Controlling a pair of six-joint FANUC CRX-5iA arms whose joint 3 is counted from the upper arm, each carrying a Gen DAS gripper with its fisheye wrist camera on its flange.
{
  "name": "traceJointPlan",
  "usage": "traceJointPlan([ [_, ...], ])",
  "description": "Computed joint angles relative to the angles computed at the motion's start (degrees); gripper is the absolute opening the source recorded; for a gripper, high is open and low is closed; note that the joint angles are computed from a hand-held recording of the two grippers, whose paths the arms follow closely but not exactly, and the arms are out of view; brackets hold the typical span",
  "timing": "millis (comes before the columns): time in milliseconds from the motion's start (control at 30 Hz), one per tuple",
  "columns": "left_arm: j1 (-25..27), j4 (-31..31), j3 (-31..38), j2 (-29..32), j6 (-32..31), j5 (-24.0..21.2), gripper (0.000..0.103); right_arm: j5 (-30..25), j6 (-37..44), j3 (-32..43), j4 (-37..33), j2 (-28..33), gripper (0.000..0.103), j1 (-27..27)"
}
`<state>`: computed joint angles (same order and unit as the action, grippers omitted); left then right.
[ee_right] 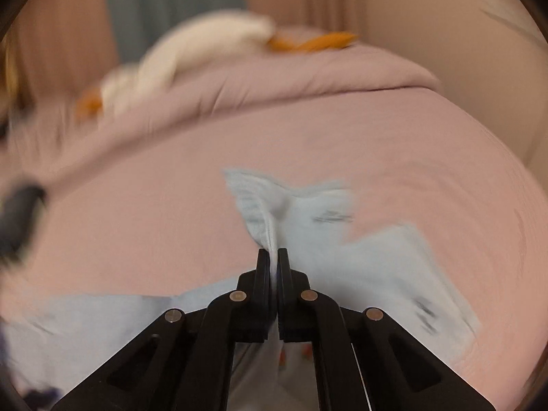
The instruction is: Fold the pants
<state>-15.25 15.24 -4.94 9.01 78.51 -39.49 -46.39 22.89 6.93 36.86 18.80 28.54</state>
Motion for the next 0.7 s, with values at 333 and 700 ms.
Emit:
traceJointPlan([
  [333,-1.2,-5.0,2.7,0.7,5.9,-1.9,0.064,31.0,-30.7,-37.4,-3.1,-22.5,0.021,-8.5],
  [700,3.0,-1.0,-2.3,-5.1,9.8,-2.2,0.046,36.4,-50.7,-44.1,16.2,-25.9,0.032,-14.2],
])
